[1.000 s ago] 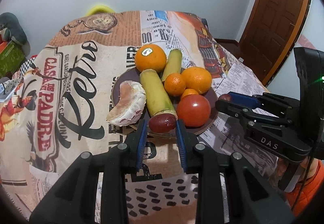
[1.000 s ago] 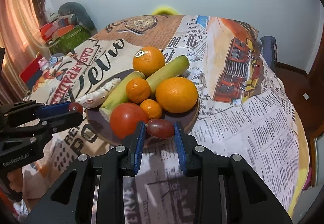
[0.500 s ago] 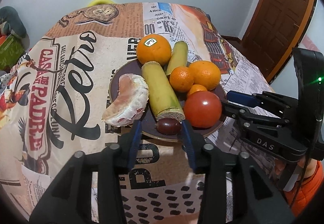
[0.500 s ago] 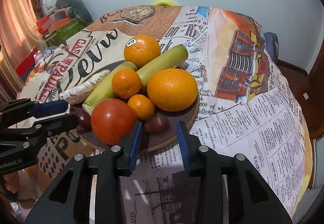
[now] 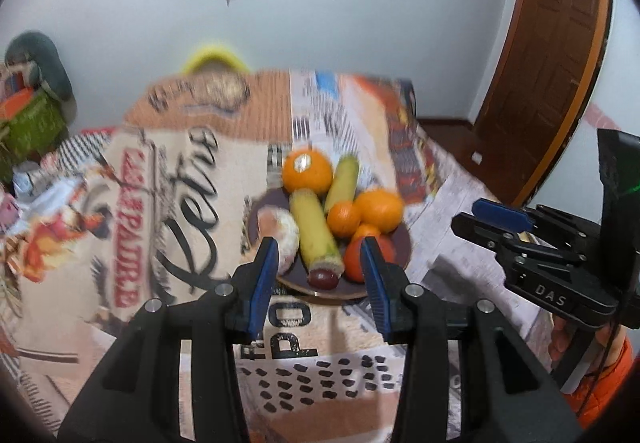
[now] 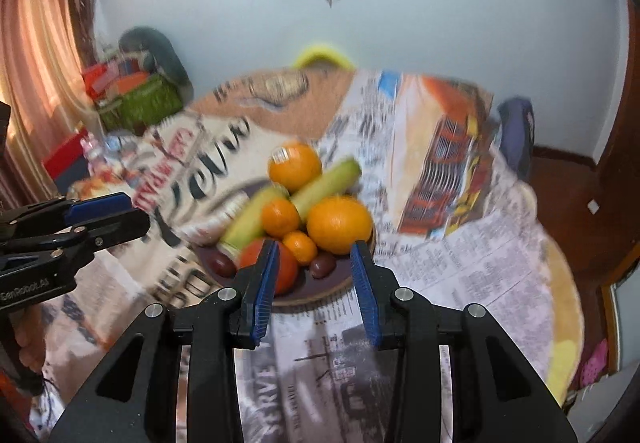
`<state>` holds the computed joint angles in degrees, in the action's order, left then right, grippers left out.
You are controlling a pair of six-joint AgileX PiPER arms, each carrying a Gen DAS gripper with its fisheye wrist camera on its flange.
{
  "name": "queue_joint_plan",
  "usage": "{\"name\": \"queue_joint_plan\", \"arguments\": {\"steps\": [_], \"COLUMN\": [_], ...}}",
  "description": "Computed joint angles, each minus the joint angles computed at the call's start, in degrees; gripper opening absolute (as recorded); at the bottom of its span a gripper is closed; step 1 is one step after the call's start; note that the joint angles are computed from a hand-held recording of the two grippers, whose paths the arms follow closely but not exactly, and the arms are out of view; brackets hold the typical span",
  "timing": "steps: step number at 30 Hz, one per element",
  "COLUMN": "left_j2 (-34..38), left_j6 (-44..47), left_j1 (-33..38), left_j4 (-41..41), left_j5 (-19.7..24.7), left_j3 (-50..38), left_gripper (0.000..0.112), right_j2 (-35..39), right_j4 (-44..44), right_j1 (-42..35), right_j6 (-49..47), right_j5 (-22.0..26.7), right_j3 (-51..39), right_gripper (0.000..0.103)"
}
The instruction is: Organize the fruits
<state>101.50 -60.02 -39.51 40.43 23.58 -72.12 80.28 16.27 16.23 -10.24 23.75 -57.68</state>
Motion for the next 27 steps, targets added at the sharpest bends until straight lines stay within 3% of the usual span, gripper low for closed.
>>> {"name": "queue_joint_plan", "arguments": {"steps": [5,8,11,14,17,20,22,27], "left_j2": [-9.92,-15.35,-20.89,-24.56,-27.60,-29.17,-30.13,-31.09], "left_j6": [-11.19,-15.75,-20.14,-24.67,-28.67,-29.69,-30.34,-31.22], "left_j1": [-5.10,-9.33,-15.41,-21.67,-28.79,-33.51,-36.93,-40.36], "left_j4": [12.71,18.32,23.97,29.91,35.27,36.90,38.17,39.76], "left_j5": [4.04,8.83,15.29,21.93,29.34,33.97,37.37,40.46], "left_j3": [4.25,5.85,7.34,8.73,10.16,10.50,10.87,11.49], "left_gripper": [0.042,0.042,0.043,0.057,0.064,0.071,0.073,0.082], "right_j2": [-10.84,-17.27,-22.59,-26.40,-28.69,-29.28,-29.03,-27.73], "right_j4": [-10.38,-19.20,-33.31,-45.96,-60.95,-73.79,-78.39,-87.58], "right_j1": [3.82,7.70,14.55,22.15,32.98,44.73,48.68,57.01], "right_j6": [11.92,21.31,35.58,48.14,61.95,72.57,76.41,83.84], "right_j5": [1.46,3.29,5.88,9.64,16.42,25.80,29.33,37.98], "right_j3": [0.36,-0.15,-0.61,-0.96,-1.25,-1.51,-1.15,-0.59], "right_gripper": [0.034,0.034,0.034,0.034,0.036,0.047,0.057,0.083]}}
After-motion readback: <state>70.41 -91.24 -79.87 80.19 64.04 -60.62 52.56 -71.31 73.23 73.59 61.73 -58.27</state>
